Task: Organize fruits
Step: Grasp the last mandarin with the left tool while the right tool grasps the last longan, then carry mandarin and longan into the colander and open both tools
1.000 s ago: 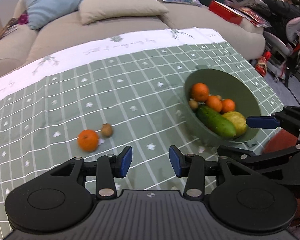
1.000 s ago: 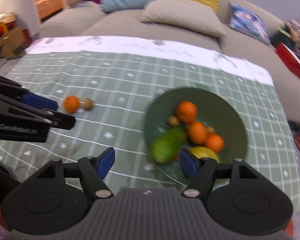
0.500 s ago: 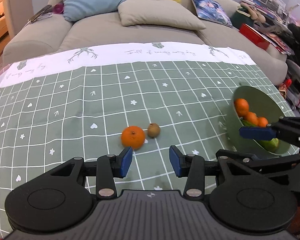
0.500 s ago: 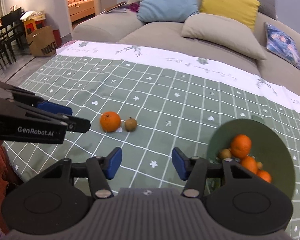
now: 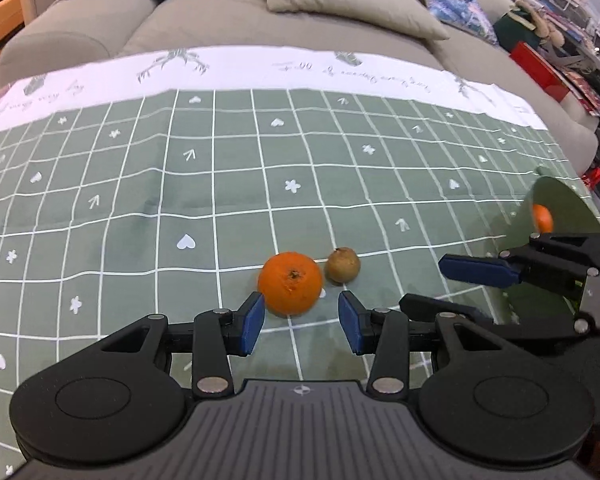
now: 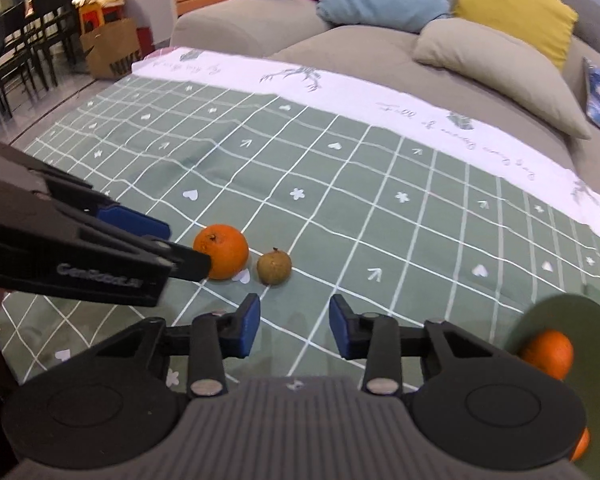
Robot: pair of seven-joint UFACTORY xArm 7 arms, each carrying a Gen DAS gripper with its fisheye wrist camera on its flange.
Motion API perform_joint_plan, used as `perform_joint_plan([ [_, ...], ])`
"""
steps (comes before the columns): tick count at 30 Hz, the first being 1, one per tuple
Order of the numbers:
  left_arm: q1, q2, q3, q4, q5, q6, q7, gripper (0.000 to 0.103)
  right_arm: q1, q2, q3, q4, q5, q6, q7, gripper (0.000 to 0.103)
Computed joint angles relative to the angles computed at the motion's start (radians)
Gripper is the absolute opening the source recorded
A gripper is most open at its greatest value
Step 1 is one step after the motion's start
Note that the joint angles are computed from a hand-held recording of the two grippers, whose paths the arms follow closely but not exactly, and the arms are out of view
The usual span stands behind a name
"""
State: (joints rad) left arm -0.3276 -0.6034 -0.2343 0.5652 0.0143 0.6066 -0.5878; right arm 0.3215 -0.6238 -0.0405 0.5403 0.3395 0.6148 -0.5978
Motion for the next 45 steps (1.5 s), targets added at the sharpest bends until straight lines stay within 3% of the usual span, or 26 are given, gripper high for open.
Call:
perform_joint_plan([
  [18, -0.004, 0.136, 0.06, 0.041, -0.066, -0.053, 0.062, 0.051, 0.057, 0.215, 0.006, 0.067, 0.092, -0.106, -0.156, 0.029],
  [22, -0.01, 0.148, 0.071, 0.043, -0.096, -0.062, 0.082, 0.052, 0.048, 0.232, 0.016, 0.071, 0.11, -0.109, -0.157, 0.022],
  [29, -0.007, 0.154, 0.069, 0.042, -0.124, -0.064, 0.078, 0.049, 0.033, 0.258, 0.027, 0.084, 0.136, -0.103, -0.151, 0.022],
  [37, -0.006, 0.15, 0.071, 0.043, -0.136, -0.054, 0.06, 0.049, 0.043, 0.258, 0.038, 0.065, 0.131, -0.16, -0.167, 0.022],
  [45, -0.001, 0.107, 0.057, 0.031, -0.129, -0.01, 0.017, 0.048, 0.03, 0.219, 0.042, 0.053, 0.107, -0.131, -0.127, 0.02],
])
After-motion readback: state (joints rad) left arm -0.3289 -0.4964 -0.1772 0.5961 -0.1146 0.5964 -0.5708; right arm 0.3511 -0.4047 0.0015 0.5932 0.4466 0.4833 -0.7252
